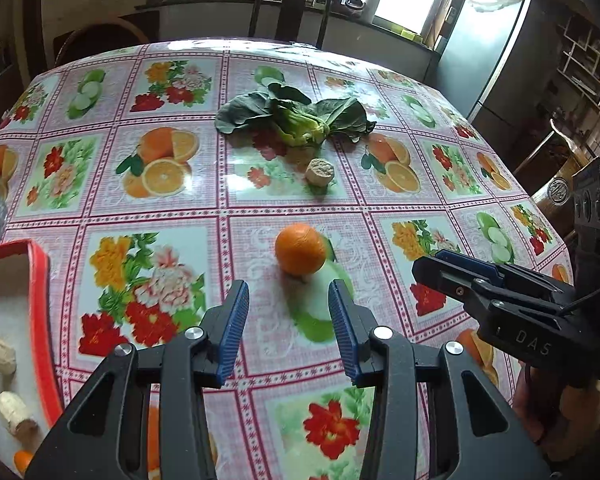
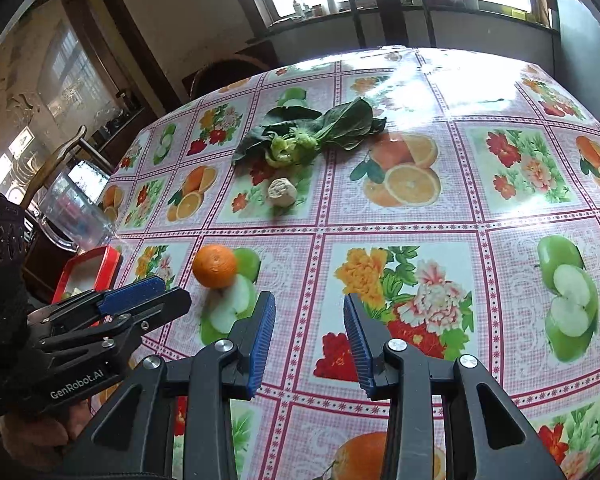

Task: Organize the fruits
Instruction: 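Withdraw both open tools from the tray back over the table, then grasp the round white chunk with the right tool while the left tool grasps the last orange, then carry the chunk and orange to the tray front and open both tools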

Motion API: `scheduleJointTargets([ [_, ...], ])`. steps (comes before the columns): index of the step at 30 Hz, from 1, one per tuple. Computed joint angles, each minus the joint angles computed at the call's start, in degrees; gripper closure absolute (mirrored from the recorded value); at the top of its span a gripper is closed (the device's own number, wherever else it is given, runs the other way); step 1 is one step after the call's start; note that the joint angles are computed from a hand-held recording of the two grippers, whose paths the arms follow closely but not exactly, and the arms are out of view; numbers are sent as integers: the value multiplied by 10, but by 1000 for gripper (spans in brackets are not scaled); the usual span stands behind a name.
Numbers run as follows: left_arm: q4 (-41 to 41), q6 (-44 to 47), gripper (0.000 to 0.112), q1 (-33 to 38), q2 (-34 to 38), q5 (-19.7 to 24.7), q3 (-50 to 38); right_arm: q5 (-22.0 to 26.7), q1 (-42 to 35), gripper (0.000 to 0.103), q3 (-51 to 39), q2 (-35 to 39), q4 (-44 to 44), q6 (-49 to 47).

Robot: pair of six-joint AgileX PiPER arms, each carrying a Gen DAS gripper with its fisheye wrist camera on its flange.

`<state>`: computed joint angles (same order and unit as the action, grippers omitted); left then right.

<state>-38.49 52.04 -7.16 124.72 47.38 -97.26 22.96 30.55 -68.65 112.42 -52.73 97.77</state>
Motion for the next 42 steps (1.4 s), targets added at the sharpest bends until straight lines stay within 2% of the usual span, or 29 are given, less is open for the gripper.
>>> scheduleJointTargets([
  [5,42,-52,73,-35,55,3,-69,-15,-24,65,-13,14,-3,-6],
  [6,43,-58,74,-36,70,13,-88,-16,-27,66,-18,17,-7,-4],
  [7,22,-42,73,-33,72,3,-86,-17,-30,66,-24,22,-11,-2],
  [9,17,-53,80,-26,89,29,-118,-22,-36,67,-41,34,-9,-12],
  [10,10,-56,81,-20,98,48,-135,-25,-39,67,-54,43,2,-30],
  [15,-4,-49,82,9,88,52,-120,-19,-53,68,-149,107,82,-149],
  [21,-24,-39,82,45,68,71,-94,62,-57,68,-313,202,170,-287],
  [23,-34,-25,82,52,59,70,-79,97,-54,68,-361,229,169,-308],
  [25,-40,-15,82,59,51,74,-68,132,-48,79,-390,242,164,-319],
  [29,-55,4,82,75,32,77,-40,120,-31,79,-330,202,161,-287],
  [36,-99,74,82,110,-26,84,44,79,45,79,-191,94,145,-218],
  [42,-129,132,82,158,-79,96,117,68,125,79,-140,43,117,-134],
])
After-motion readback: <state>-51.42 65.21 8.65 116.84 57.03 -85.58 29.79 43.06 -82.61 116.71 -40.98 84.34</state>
